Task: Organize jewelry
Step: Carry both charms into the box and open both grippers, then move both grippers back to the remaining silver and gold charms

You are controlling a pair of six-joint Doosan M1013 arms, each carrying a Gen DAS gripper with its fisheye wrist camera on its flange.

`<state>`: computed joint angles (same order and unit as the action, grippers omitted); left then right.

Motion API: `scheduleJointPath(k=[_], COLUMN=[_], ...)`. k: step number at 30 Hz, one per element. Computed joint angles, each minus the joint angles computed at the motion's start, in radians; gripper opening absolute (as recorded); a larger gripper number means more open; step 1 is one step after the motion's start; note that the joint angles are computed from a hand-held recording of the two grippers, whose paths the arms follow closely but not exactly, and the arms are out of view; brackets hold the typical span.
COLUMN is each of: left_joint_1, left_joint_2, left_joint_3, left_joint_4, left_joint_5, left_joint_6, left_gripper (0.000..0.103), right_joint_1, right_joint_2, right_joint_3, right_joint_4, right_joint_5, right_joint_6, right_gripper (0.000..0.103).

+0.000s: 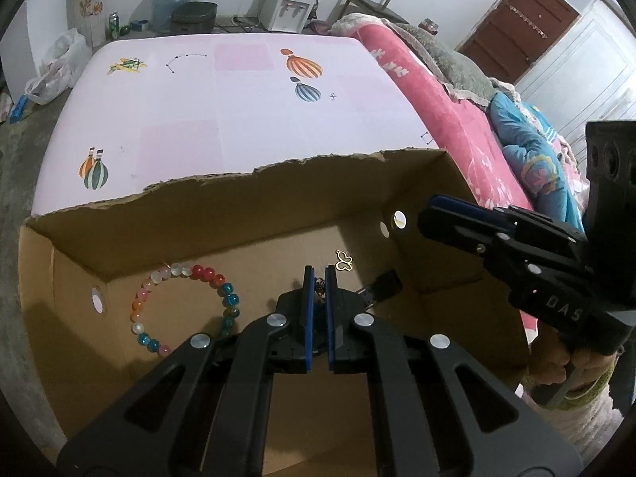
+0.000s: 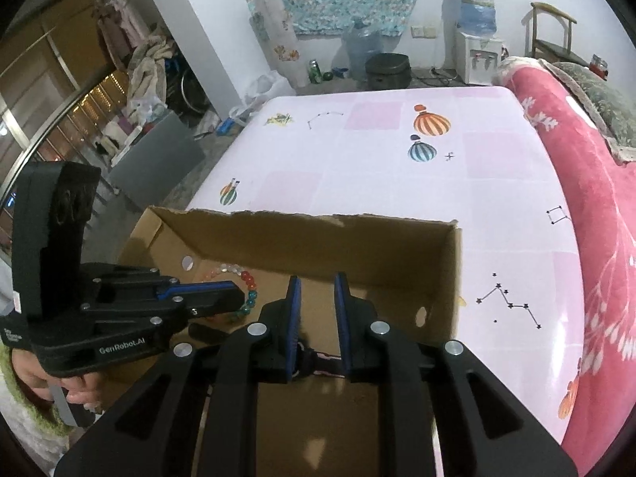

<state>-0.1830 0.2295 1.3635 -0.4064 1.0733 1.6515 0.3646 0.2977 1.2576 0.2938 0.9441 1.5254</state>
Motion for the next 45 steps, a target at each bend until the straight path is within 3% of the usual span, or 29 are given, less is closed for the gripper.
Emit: scheduleJointPath(k=[3,5,7,14,18,25,31,35,40,45], left_joint_1=[0.003,0.006,0.007,0.006,0.008,0.006,-0.023,-0.075,-0.133,-0.174], left_joint_2=[-0.007,-0.013,-0.018,-0.08,-0.177,-0.369,-0.478,-0.494,-0.464,-0.445], left_joint_3=[0.003,0.004,0.005,0.043,0.119,0.307,0.455,0.526,0.574,0.59], left_joint_4=[-0.01,-0.019,-0.027,-0.017,-0.019,0.001,0.031,0.113,0.158,0.218], left_joint_5=[-0.019,-0.028,-0.033,-0.074,-0.139,-0.252,-0.274,-0.272,-0.287,-0.369], left_joint_6=[0.013,0.019,0.019,0.032,0.081,0.132,0.088,0.018,-0.023,-0.009], left_gripper=[0.011,0.021,0.027,0.028,0.029,0.044,0.046,0.046,0.045,0.044], right_joint_1=[-0.002,-0.004,-0.006,-0.011,-0.022,-0.043,-0.022,0.002,0.061,0.091], right_joint_2=[-0.018,-0.027,-0.035,-0.099,-0.172,-0.311,-0.38,-0.377,-0.34,-0.31], right_joint_3=[0.016,0.024,0.031,0.086,0.162,0.344,0.474,0.524,0.537,0.527], right_joint_4=[-0.004,0.001,0.016,0.041,0.091,0.217,0.243,0.295,0.224,0.167], right_joint_5=[-0.027,-0.038,-0.041,-0.094,-0.15,-0.202,-0.212,-0.17,-0.144,-0.137], right_joint_6=[0.002,0.003,-0.002,-0.018,-0.061,-0.152,-0.119,-0.098,-0.041,-0.006], right_gripper=[0.024,0.037,0.038,0.038,0.046,0.047,0.047,0.047,0.042,0.033])
